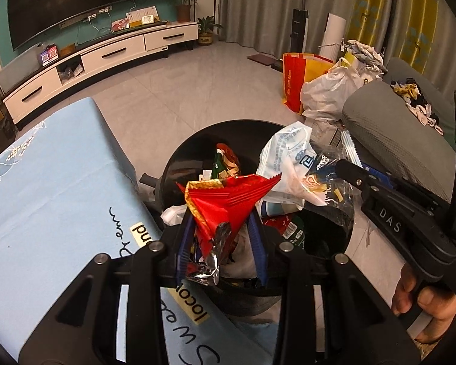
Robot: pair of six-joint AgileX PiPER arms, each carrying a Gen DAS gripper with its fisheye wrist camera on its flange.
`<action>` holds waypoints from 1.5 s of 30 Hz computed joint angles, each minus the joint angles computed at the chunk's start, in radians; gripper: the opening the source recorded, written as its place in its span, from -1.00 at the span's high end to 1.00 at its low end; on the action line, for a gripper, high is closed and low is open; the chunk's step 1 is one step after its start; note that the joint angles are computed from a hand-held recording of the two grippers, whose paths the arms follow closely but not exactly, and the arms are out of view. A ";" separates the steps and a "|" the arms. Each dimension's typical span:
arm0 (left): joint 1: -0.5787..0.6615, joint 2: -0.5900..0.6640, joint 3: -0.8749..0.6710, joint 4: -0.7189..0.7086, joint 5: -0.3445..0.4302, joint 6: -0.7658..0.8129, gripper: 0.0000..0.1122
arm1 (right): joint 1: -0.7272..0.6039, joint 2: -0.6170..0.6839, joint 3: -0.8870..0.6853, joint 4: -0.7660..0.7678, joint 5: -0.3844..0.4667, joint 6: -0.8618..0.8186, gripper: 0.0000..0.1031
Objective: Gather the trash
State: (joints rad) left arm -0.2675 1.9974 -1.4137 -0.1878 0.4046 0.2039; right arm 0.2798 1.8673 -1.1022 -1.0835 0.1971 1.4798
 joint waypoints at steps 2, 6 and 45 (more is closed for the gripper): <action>-0.001 0.009 -0.010 0.009 0.006 -0.007 0.34 | -0.004 0.011 -0.012 0.032 0.001 -0.035 0.65; -0.001 0.016 -0.015 0.021 0.007 -0.024 0.28 | -0.007 0.025 -0.030 0.094 0.003 -0.104 0.58; -0.008 -0.545 0.357 0.415 0.156 -0.458 -0.78 | 0.197 -0.493 0.186 0.500 0.314 -0.480 -0.86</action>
